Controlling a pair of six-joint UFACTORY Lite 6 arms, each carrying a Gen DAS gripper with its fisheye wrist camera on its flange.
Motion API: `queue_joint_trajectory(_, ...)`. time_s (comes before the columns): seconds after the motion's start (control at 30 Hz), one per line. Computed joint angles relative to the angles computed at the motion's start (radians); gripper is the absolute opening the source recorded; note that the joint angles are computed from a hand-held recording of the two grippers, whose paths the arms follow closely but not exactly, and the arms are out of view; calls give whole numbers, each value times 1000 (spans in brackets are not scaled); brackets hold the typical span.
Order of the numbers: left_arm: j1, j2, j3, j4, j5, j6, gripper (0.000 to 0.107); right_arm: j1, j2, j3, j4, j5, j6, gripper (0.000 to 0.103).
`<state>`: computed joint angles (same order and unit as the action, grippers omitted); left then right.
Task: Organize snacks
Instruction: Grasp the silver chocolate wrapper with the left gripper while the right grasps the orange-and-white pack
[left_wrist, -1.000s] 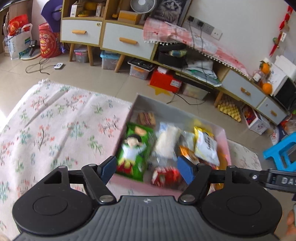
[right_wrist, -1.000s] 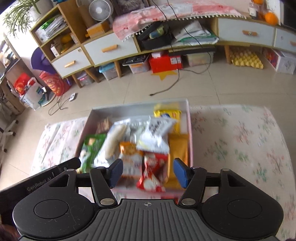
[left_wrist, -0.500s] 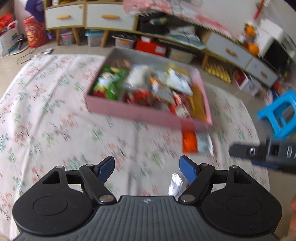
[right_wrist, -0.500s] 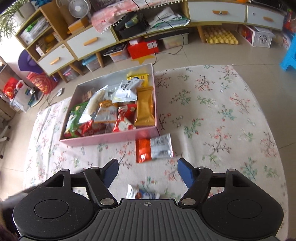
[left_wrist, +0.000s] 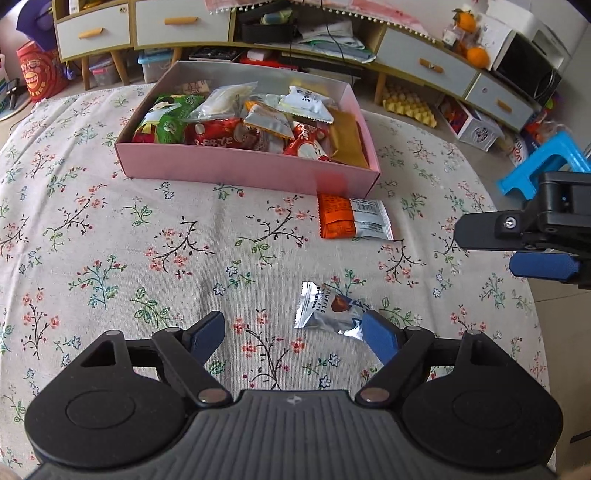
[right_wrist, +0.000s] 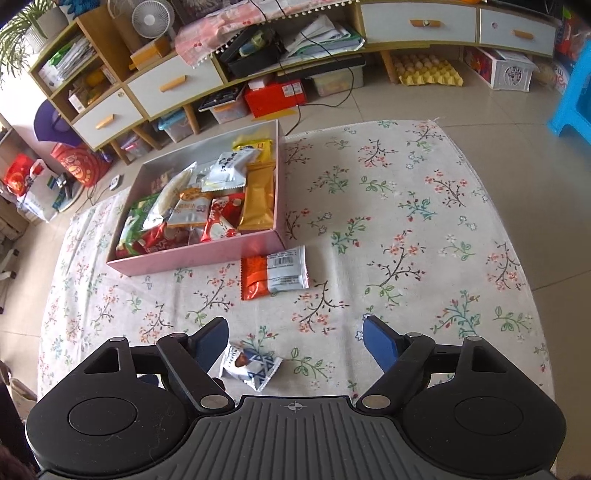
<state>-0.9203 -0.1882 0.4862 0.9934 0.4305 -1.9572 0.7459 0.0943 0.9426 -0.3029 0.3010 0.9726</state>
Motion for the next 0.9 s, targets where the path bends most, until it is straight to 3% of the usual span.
queue_joint_trajectory(0.23, -10, 27, -24, 145, -31, -198, 80, -42, 0, -15, 59, -21, -67, 87)
queue_joint_trajectory(0.57, -64, 260, 105, 446, -31, -455, 80, -69, 71, 23, 40, -13, -77, 87)
queue_joint_trajectory(0.67, -74, 350, 180, 346, -34, -340, 51, -67, 86, 25, 1, -12, -46, 87)
queue_joint_trajectory(0.73, -110, 384, 209, 304, 23, -286, 47, -61, 99, 30, -42, -3, -15, 87)
queue_joint_trajectory(0.9, -113, 309, 136, 310, 22, -312, 39, -54, 140, 46, -129, 16, 35, 87)
